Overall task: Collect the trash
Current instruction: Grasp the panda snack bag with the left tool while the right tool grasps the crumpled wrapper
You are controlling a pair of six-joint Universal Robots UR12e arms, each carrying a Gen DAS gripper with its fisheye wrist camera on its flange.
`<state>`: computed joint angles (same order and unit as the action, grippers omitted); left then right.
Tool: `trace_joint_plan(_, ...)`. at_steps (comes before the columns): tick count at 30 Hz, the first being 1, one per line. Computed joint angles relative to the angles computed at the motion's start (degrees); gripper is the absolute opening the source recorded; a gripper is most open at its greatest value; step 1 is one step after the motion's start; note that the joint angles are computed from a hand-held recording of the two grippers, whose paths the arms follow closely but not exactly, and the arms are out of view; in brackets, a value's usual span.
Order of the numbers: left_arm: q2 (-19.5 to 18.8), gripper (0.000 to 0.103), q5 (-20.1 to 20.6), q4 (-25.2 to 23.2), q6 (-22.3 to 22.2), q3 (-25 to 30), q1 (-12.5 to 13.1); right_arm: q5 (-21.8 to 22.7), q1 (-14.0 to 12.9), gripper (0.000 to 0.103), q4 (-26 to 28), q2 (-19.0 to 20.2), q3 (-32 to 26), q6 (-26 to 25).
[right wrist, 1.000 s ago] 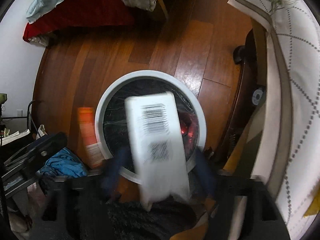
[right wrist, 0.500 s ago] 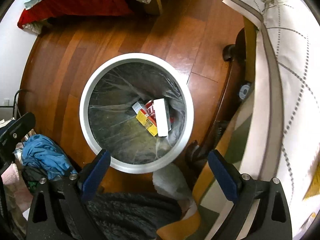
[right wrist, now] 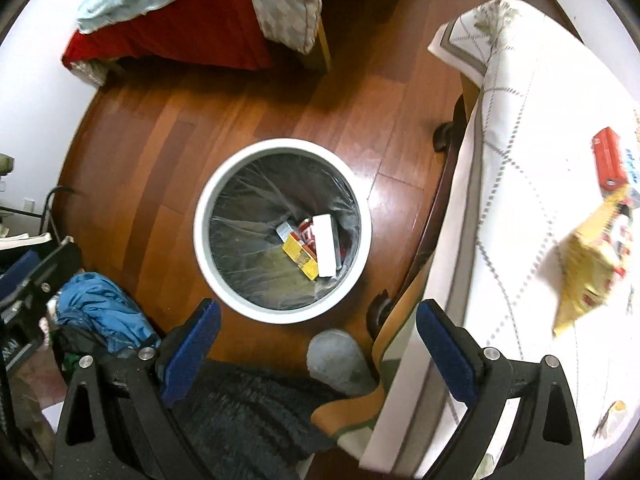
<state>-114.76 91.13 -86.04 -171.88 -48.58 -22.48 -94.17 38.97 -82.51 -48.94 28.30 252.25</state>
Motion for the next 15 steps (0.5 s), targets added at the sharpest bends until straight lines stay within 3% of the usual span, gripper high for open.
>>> trace_joint_plan(8, 3.44, 0.096, -2.04, 3.15, -0.59, -0.68, -0.57, -6.05, 2.4, 0.099, -4.76, -3.99, 2.06, 1.8)
trace_joint_plan(15, 6.34, 0.096, -4.21, 7.16, -1.08, -2.82, -3.48, -14.45, 4.93, 0.099, -9.82, -12.96, 12.48, 10.11)
